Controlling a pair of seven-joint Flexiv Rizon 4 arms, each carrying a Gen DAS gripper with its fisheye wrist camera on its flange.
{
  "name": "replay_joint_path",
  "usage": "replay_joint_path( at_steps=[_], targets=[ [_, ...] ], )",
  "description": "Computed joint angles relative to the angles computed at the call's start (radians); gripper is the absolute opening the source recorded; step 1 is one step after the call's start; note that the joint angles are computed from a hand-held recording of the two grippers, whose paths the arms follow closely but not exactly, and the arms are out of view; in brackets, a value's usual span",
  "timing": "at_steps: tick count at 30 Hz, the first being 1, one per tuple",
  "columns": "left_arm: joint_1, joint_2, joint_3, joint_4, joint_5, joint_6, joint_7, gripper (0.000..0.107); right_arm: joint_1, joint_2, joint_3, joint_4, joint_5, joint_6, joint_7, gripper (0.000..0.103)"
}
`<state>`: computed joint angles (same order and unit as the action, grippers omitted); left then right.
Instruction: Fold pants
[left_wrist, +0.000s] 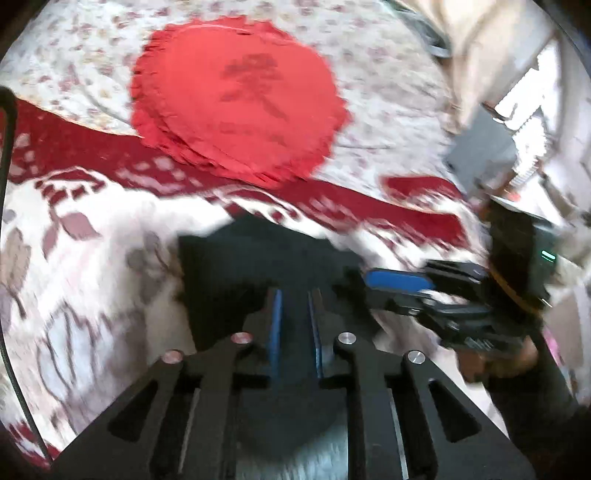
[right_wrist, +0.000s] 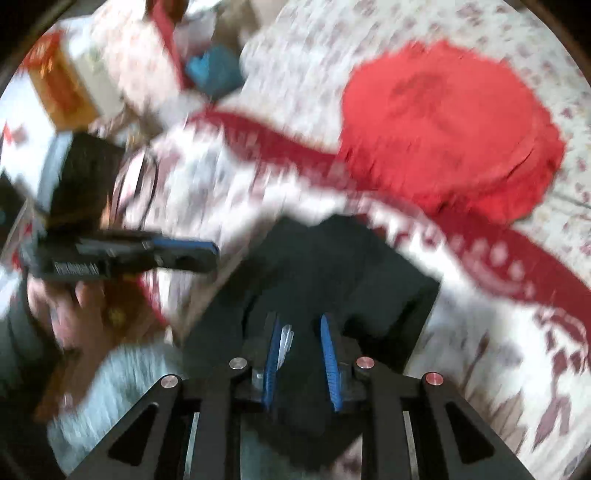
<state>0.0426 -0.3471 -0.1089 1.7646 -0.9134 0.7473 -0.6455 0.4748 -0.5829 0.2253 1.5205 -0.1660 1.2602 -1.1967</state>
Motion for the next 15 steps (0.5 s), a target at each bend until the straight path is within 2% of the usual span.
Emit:
replay_joint_path(
  at_steps=[2, 3, 4, 5, 6, 7, 12, 15],
  targets=[
    [-0.052, -0.071, 0.033, -0.073, 0.166, 0.069, -0.163, 0.013, 0.050, -0.033, -0.094, -0.041, -0.084, -0.027, 0.100, 0.021],
    [-0.084, -0.114, 0.064, -0.119, 0.290, 0.076, -0.266, 0.013, 0.049, -0.046, -0.102, -0.056, -0.072, -0.055, 0.094, 0.021],
    [-0.093, -0.132, 0.069, -0.134, 0.354, 0.073, -0.308, 0.013, 0.035, -0.075, -0.085, -0.097, -0.070, -0.111, 0.087, 0.021],
    [-0.099, -0.132, 0.070, -0.117, 0.381, 0.102, -0.311, 0.014, 0.030, -0.101, -0.083, -0.130, -0.070, -0.169, 0.085, 0.021],
    [-0.109, -0.126, 0.063, -0.087, 0.404, 0.185, -0.311, 0.014, 0.012, -0.125, -0.068, -0.139, -0.089, -0.171, 0.101, 0.021],
    [-0.110, -0.121, 0.061, -0.077, 0.427, 0.207, -0.327, 0.014, 0.020, -0.122, -0.085, -0.116, -0.064, -0.109, 0.085, 0.021],
    [-0.110, -0.127, 0.054, -0.083, 0.524, 0.248, -0.400, 0.014, 0.066, -0.099, -0.160, -0.032, -0.154, -0.010, 0.123, 0.023],
    [-0.108, -0.124, 0.050, -0.079, 0.555, 0.263, -0.426, 0.014, 0.066, -0.096, -0.163, -0.013, -0.165, 0.029, 0.167, 0.024]
  ],
)
